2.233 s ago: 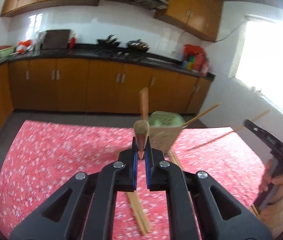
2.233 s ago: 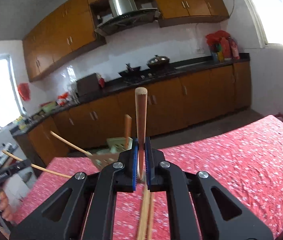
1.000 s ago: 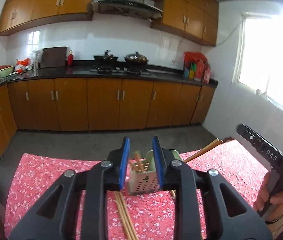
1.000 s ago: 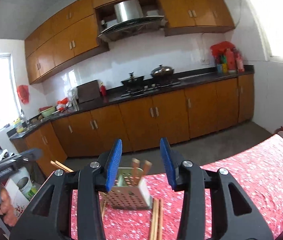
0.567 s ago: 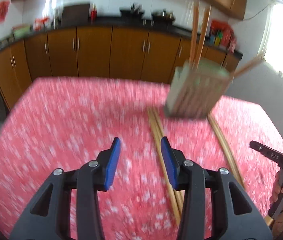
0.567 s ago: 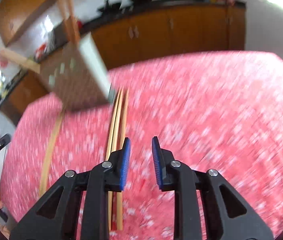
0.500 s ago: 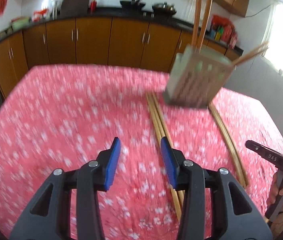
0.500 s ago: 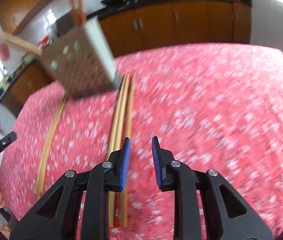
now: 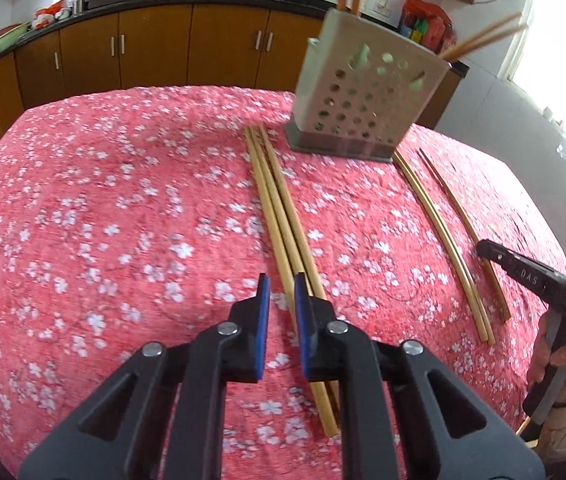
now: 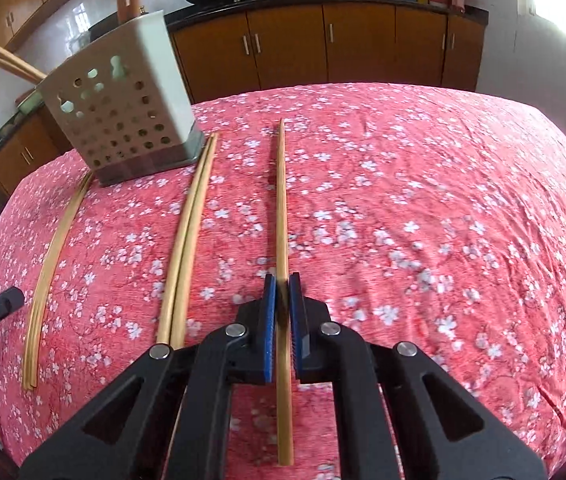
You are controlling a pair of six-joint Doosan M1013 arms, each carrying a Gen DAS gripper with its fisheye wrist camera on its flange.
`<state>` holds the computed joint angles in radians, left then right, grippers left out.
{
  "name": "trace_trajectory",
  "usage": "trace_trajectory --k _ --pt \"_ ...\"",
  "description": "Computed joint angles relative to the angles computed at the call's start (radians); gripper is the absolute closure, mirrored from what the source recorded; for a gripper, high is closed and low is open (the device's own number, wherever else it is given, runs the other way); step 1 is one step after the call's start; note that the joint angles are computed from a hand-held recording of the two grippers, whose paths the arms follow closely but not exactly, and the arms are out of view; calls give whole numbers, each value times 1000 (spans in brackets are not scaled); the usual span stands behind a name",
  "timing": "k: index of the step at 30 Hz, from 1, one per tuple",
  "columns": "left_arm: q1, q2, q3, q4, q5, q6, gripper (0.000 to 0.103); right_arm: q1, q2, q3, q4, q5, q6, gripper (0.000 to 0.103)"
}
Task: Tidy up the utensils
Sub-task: 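Return the left tool to grasp a chopstick while the right tool grasps another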
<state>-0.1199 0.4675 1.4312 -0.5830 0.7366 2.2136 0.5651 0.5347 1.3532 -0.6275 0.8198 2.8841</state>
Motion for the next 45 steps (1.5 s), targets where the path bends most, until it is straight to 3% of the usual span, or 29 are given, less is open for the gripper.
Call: trace_trajectory --k 7,15,21,26,30,36,45 --pt "-24 7 -4 104 -5 -59 93 3 4 -2 -14 8 -7 95" --pt "-41 13 -11 203 -64 -153 95 13 8 -10 -26 18 -53 95" --pt "-15 41 -49 273 -79 -277 96 -5 4 -5 -45 46 -8 96" --pt "20 53 -63 191 -69 -248 95 -21 -12 25 -46 16 37 95" --pt "16 41 -34 186 -120 -216 94 -20 -10 21 -45 21 27 95" --pt "33 43 -39 107 -99 -199 94 -17 -7 17 -46 28 26 94" --pt "17 42 -35 167 -119 -238 93 -15 5 2 -50 47 15 94"
